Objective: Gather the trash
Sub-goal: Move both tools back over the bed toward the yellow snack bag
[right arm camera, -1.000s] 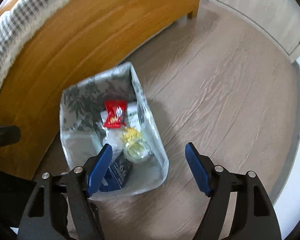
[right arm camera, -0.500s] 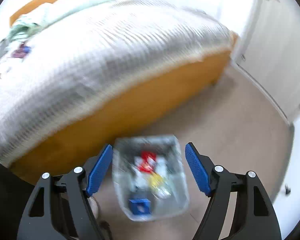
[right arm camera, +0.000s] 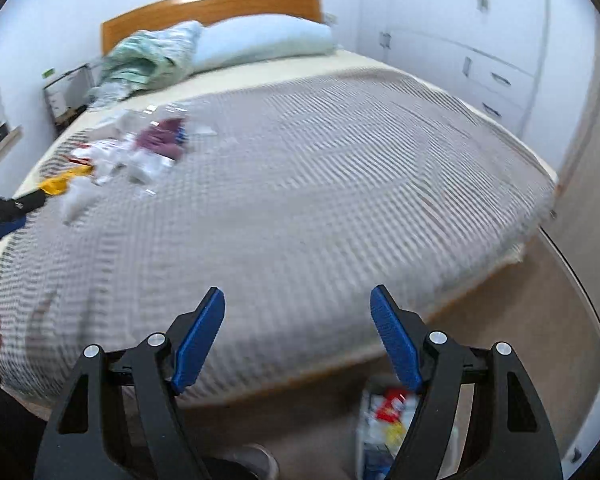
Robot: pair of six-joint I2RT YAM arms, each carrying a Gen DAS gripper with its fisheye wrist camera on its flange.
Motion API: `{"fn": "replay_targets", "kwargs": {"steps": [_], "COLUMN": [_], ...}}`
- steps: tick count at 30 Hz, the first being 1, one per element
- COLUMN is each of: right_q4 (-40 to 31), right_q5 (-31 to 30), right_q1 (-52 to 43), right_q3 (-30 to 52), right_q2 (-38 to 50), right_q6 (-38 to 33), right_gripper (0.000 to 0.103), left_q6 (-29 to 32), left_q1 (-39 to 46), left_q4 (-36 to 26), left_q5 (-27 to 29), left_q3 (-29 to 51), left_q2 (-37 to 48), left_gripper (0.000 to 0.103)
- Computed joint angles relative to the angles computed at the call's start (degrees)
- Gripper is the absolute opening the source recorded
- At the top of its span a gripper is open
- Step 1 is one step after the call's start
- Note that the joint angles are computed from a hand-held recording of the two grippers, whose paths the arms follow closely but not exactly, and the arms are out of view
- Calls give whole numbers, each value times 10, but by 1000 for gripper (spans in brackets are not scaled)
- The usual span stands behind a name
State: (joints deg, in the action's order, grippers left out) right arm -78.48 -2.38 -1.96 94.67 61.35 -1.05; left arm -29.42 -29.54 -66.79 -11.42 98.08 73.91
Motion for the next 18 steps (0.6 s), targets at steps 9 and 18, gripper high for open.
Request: {"fn": "replay_targets", "kwargs": {"steps": [9,18], "right_q4": [115,129], "right_q5": [129,49], "right_q1": [283,384], "right_q3": [63,347], "right_q2": [164,480], "right_q6": [186,192], "right_gripper": [72,72], "left_q6": [142,174], "left_q1": [250,410], "left_q4": [-17,-26], "left_q5": [129,91], "left_q3": [-7,3], "left_q2": [10,51], "left_gripper": [88,88]}}
